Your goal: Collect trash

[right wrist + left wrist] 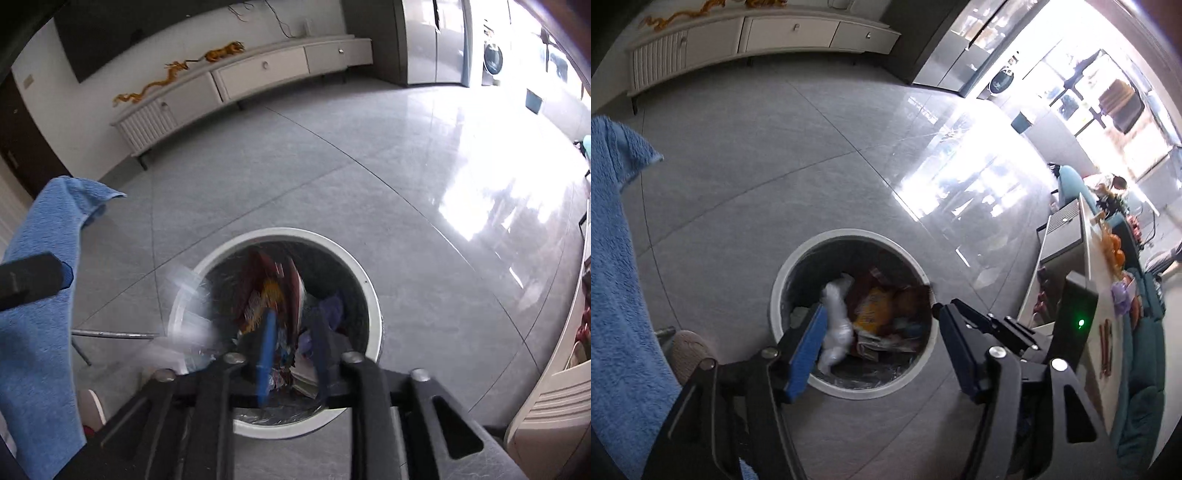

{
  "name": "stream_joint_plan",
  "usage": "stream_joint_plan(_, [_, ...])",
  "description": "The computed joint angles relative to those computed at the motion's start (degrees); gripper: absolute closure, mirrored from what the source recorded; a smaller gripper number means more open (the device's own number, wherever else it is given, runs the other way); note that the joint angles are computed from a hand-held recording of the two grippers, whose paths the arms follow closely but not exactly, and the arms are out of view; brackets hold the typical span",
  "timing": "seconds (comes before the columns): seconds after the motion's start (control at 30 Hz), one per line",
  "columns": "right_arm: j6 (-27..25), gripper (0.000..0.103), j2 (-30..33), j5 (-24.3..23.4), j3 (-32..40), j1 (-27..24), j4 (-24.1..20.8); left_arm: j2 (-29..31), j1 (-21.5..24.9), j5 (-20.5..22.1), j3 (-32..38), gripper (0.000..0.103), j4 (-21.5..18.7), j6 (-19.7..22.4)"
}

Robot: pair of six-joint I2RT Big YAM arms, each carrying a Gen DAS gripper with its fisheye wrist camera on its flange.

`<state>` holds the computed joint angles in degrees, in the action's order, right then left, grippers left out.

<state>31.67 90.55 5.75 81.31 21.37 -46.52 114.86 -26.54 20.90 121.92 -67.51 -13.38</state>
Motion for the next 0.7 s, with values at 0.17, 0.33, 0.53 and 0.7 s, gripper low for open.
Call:
stream_joint_plan(0.17, [0.2, 0.062, -0.7, 1.5, 0.4, 0.8, -0.2, -1.8, 0.6, 0.2, -2.7, 0.041, 1.5, -0.6])
stream_joint_plan(0.33, [-2.0, 0.055, -1.1, 5.3, 3.3, 2.9, -2.4, -10.6, 1.3, -5.9, -11.8, 0.041, 7.6, 1.1])
stream_joint_plan(0.53, [-5.1, 0.043, -0.3, 9.4, 10.4, 8.2, -4.1, -21.7, 4.7, -14.4, -21.9, 0.041, 12.4, 1.9])
stream_joint_plan(0.7, [-7.8, 0.035, 1.7, 11.6, 17.3, 13.9, -4.6, -31.5, 10.0, -22.2, -30.7, 0.041, 14.7, 3.3])
